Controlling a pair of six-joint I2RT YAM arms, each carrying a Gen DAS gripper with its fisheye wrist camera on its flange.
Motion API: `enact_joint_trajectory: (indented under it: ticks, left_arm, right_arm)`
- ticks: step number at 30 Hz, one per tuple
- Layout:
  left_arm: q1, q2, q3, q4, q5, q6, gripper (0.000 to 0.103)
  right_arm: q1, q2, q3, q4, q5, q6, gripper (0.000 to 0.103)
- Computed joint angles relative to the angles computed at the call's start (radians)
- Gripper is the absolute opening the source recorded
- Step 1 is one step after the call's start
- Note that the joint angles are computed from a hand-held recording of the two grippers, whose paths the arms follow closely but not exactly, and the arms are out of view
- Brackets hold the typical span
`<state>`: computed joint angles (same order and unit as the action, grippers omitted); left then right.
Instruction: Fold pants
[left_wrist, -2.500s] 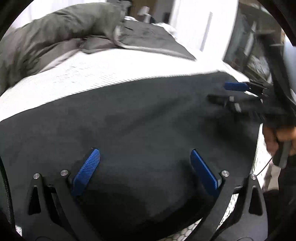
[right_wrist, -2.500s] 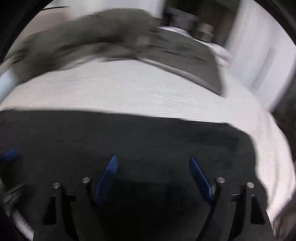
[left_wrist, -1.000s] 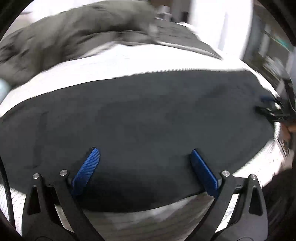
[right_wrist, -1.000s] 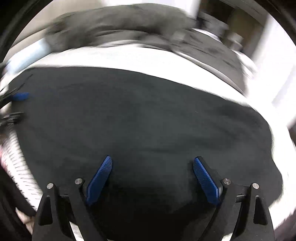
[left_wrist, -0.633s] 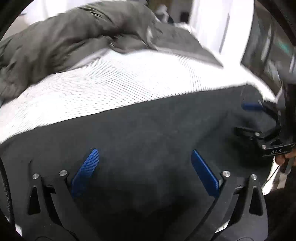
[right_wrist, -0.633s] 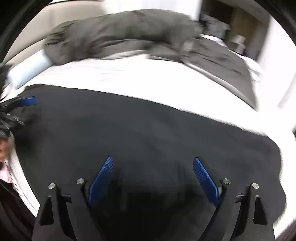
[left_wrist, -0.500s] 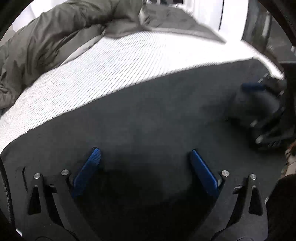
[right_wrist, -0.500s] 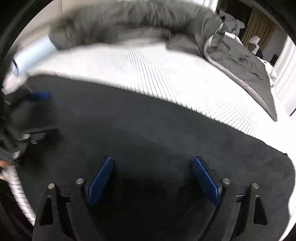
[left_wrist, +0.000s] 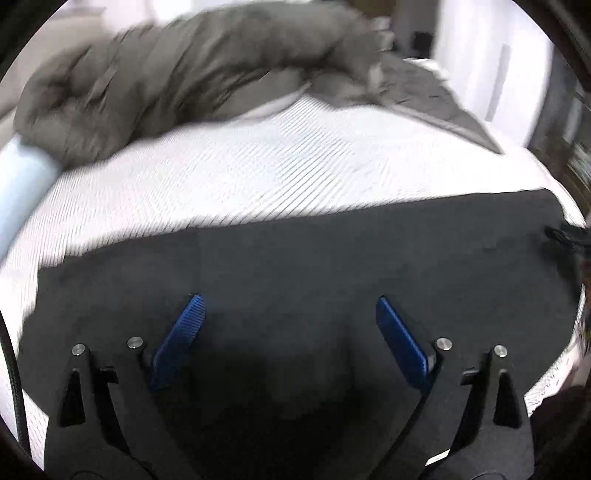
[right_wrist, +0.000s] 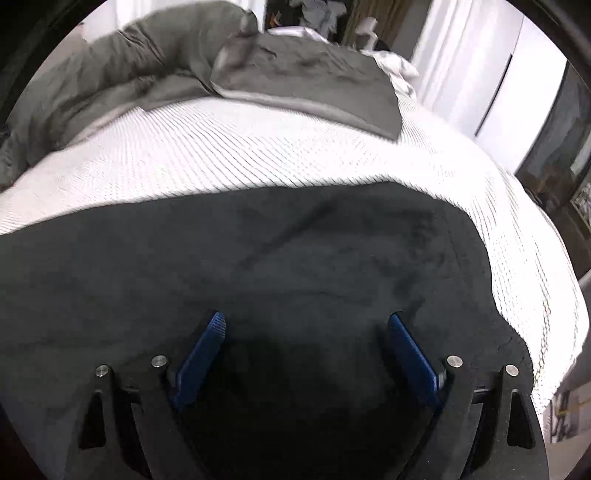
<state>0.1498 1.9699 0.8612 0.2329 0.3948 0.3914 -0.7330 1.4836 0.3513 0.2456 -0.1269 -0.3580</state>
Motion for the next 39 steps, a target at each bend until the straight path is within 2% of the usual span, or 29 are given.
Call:
enact_joint_trajectory:
  ticks: [2, 4, 7, 9, 11, 12, 14, 16, 19, 22, 25, 26, 27, 29, 32, 34, 35, 37, 39]
  left_arm:
    - [-0.070, -0.013, 0.030, -0.017, -0.013, -0.034, 0.098]
    - [-0.145, 0.024, 0.126, -0.093, -0.035, -0.058, 0.098]
    - [-0.272, 0.089, 0.226, -0.152, -0.122, -0.091, 0.098]
    - [-0.343, 0.136, 0.270, -0.190, -0.153, -0.106, 0.098]
    - [-0.392, 0.221, 0.364, -0.248, -0.194, -0.128, 0.098]
    - [-0.402, 0.248, 0.370, -0.238, -0.213, -0.131, 0.098]
    - [-0.404, 0.292, 0.396, -0.259, -0.241, -0.126, 0.098]
    - [-0.370, 0.298, 0.397, -0.249, -0.210, -0.113, 0.099]
    - [-0.282, 0.299, 0.393, -0.227, -0.260, -0.127, 0.099]
    - [-0.182, 0.315, 0.427, -0.237, -0.233, -0.162, 0.100]
    - [-0.132, 0.307, 0.421, -0.208, -0.316, -0.198, 0.100]
    - [-0.118, 0.300, 0.418, -0.205, -0.316, -0.213, 0.099]
    - [-0.095, 0.276, 0.397, -0.200, -0.273, -0.226, 0.097]
    - [-0.054, 0.236, 0.375, -0.209, -0.195, -0.200, 0.097]
    - [0.026, 0.093, 0.215, -0.120, -0.146, -0.113, 0.098]
    - [0.094, 0.080, 0.200, -0.120, -0.120, -0.042, 0.098]
    - [0.118, 0.099, 0.230, -0.156, -0.128, -0.025, 0.098]
    - [0.167, 0.187, 0.346, -0.226, -0.146, -0.008, 0.093]
    - [0.205, 0.252, 0.416, -0.277, -0.106, 0.001, 0.069]
  right_arm:
    - [0.112, -0.041, 0.009, -0.045, -0.009, 0.038, 0.091]
    - [0.257, -0.011, 0.051, -0.061, 0.016, 0.091, 0.091]
    - [0.478, 0.116, 0.150, -0.076, 0.083, 0.171, 0.091]
    - [0.600, 0.226, 0.241, -0.094, 0.185, 0.178, 0.091]
    - [0.621, 0.315, 0.292, -0.078, 0.234, 0.158, 0.091]
    - [0.621, 0.358, 0.319, -0.086, 0.239, 0.160, 0.091]
    - [0.580, 0.368, 0.323, -0.090, 0.198, 0.150, 0.091]
    - [0.534, 0.353, 0.321, -0.100, 0.222, 0.134, 0.091]
    - [0.440, 0.328, 0.290, -0.073, 0.269, 0.098, 0.092]
    - [0.305, 0.305, 0.267, -0.064, 0.210, 0.073, 0.093]
    - [0.230, 0.289, 0.259, -0.055, 0.203, 0.060, 0.093]
    - [0.218, 0.285, 0.261, -0.058, 0.198, 0.066, 0.093]
    - [0.205, 0.282, 0.263, -0.060, 0.183, 0.075, 0.093]
    - [0.228, 0.280, 0.251, -0.041, 0.205, 0.094, 0.093]
    - [0.258, 0.209, 0.160, 0.003, 0.225, 0.074, 0.093]
    - [0.283, 0.156, 0.129, -0.007, 0.195, 0.071, 0.093]
    - [0.301, 0.134, 0.121, -0.011, 0.173, 0.072, 0.093]
    - [0.341, 0.101, 0.113, -0.017, 0.128, 0.062, 0.093]
    - [0.396, 0.110, 0.110, -0.003, 0.119, 0.043, 0.093]
